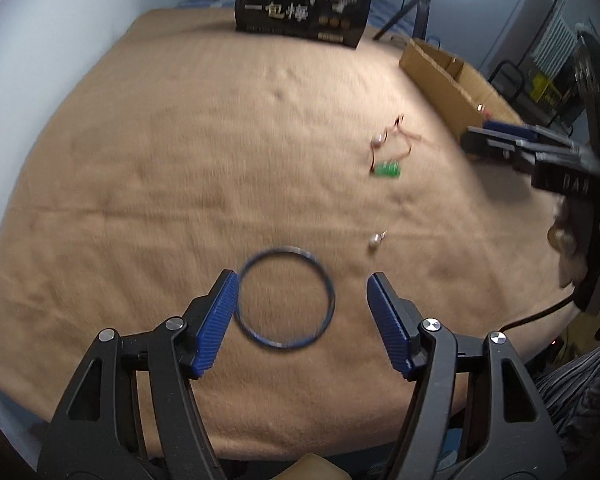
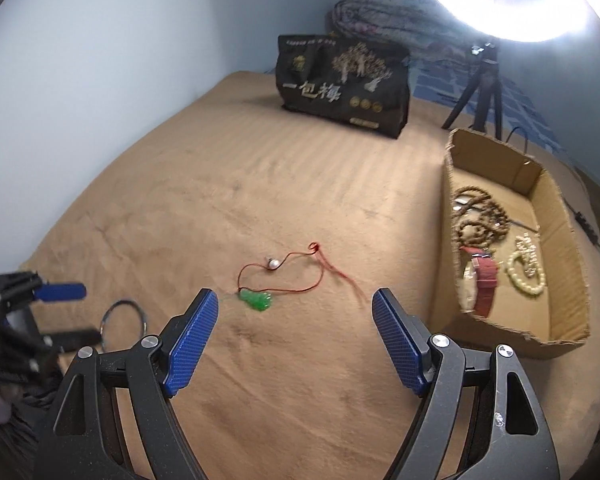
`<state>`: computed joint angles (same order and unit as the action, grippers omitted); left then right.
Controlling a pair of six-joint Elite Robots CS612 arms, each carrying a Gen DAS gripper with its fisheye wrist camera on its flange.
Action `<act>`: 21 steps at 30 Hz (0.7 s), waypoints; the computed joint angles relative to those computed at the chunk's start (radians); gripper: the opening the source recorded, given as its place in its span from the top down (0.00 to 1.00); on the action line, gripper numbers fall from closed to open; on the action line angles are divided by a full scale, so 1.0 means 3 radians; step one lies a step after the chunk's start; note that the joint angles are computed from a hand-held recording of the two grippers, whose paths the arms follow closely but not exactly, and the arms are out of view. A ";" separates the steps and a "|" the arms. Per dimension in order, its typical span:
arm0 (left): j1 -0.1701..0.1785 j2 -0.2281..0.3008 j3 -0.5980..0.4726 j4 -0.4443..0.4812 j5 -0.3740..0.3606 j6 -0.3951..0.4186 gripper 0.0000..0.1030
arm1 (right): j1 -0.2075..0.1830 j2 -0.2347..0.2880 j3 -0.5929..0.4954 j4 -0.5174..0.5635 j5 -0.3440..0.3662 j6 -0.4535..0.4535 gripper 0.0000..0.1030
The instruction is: Organize jewelry
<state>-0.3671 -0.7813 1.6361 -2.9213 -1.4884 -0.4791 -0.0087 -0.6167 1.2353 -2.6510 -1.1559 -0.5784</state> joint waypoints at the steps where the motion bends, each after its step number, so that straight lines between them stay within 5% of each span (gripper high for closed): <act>1: -0.0010 0.0007 -0.0007 0.0026 0.0024 -0.0003 0.33 | 0.0005 0.0007 -0.0006 0.0021 -0.0003 -0.0012 0.23; 9: -0.0060 0.0043 -0.0008 0.0093 0.0220 -0.0113 0.28 | 0.0076 0.0111 -0.0110 0.0269 -0.0133 -0.0109 0.23; 21: -0.0052 0.0119 -0.0072 0.0200 0.0269 -0.0251 0.27 | 0.0212 0.0262 -0.0254 0.0345 -0.0472 0.0140 0.23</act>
